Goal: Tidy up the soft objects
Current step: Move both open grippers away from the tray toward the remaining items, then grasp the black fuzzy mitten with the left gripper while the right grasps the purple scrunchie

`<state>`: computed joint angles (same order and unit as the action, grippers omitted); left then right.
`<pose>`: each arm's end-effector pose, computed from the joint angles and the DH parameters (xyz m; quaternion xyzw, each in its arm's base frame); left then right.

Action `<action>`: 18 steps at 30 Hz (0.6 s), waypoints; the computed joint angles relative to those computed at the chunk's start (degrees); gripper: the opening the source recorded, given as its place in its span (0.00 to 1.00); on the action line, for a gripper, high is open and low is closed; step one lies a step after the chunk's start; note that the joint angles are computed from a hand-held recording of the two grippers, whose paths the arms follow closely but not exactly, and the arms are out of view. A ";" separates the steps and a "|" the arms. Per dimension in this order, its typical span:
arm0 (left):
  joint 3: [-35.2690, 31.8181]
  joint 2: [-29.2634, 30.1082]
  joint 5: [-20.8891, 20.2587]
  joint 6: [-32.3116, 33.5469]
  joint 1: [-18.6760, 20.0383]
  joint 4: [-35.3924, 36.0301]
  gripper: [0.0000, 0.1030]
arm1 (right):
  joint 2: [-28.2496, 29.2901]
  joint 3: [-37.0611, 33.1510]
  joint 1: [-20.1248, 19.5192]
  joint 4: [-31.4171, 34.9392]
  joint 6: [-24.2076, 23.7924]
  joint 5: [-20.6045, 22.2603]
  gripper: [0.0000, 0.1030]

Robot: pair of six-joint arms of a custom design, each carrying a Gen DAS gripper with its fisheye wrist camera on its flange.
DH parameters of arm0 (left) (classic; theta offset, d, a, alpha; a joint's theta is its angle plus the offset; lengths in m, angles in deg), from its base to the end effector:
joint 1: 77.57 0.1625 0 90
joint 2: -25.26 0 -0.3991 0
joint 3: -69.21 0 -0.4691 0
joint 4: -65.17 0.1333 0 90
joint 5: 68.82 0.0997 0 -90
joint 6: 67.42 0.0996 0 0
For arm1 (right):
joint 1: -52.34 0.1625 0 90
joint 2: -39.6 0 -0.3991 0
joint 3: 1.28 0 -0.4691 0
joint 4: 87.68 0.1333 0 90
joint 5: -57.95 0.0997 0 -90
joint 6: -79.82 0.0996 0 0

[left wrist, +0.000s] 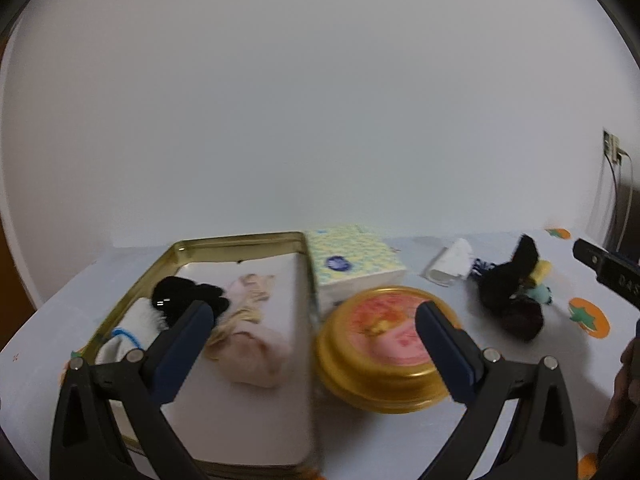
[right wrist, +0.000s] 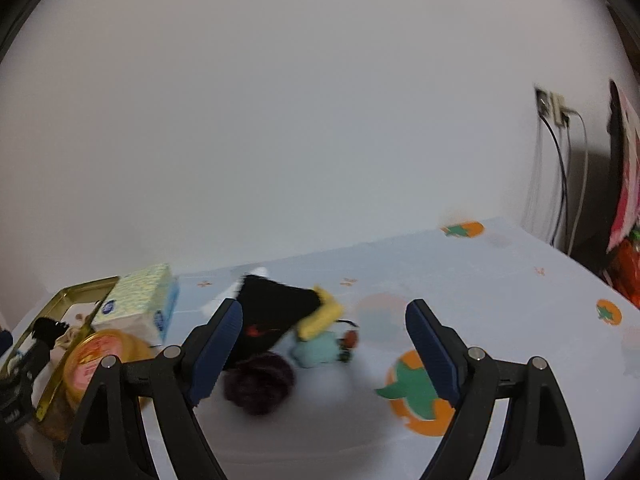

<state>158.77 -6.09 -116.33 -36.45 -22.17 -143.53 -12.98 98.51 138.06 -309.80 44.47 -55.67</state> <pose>-0.2329 -0.6909 0.0220 0.2825 0.7757 -0.4791 0.2980 0.0438 -0.6660 0.2264 0.0603 -0.7328 0.5704 0.3660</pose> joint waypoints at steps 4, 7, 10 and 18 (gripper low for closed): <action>-0.51 0.76 -1.01 -0.04 -0.68 2.16 1.00 | -1.57 -0.27 -1.21 3.39 3.47 -1.25 0.83; -0.71 0.80 -4.24 -1.83 -0.81 5.63 1.00 | -2.51 -0.16 -1.77 5.08 4.56 -2.02 0.83; -1.05 1.32 -6.26 -1.70 -1.30 7.57 1.00 | -3.41 0.06 -2.25 6.92 5.95 -2.40 0.83; -2.33 3.27 -5.56 2.82 -2.86 8.43 1.00 | -7.19 0.81 -3.41 29.77 10.96 5.95 0.83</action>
